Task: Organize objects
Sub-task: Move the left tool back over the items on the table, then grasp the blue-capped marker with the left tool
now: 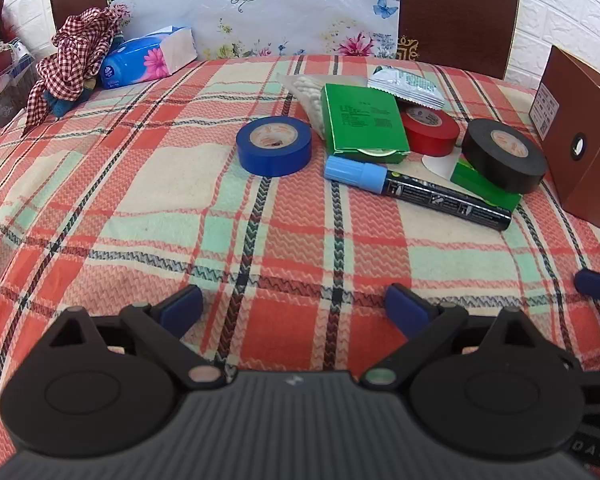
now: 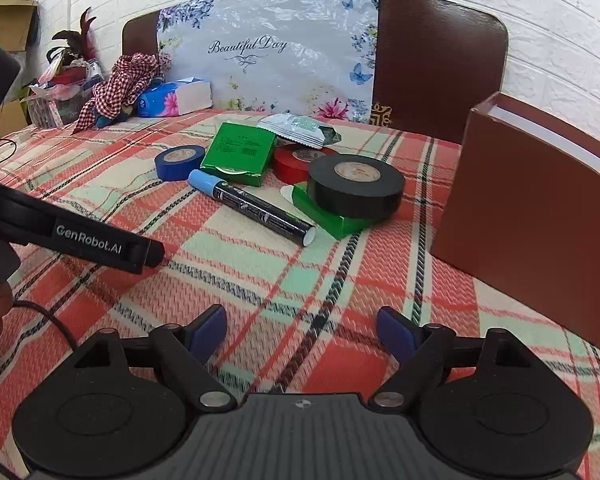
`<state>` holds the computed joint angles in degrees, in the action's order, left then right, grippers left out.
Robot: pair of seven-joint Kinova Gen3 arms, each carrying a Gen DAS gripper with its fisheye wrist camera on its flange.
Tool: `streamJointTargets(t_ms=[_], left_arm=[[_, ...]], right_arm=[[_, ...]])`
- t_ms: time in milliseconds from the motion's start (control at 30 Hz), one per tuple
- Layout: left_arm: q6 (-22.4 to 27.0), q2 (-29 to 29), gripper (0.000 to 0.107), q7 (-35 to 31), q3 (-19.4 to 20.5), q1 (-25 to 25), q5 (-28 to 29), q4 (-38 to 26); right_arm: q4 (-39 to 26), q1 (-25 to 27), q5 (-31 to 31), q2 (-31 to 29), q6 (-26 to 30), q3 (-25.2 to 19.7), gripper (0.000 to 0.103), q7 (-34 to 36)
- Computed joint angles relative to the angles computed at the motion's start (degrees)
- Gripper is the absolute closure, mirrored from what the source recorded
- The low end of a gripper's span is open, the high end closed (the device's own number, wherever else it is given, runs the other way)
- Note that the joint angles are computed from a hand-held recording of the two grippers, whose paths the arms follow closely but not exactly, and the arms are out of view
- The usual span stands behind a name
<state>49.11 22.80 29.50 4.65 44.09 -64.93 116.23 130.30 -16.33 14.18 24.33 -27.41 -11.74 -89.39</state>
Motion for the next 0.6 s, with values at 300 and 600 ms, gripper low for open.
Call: streamJointTargets(t_ms=[300, 600], left_arm=[[-0.5, -0.4, 0.008, 1.1, -0.2, -0.5, 0.4, 0.4], [-0.4, -0.6, 0.007, 1.0, -0.3, -1.3, 1.5, 0.2]], right_arm=[[-6.1, -2.9, -0.1, 3.8, 1.2, 0.5, 0.023, 3.6], [-9.4, 1.8, 5.7, 5.3, 4.3, -4.4, 0.021, 1.5]])
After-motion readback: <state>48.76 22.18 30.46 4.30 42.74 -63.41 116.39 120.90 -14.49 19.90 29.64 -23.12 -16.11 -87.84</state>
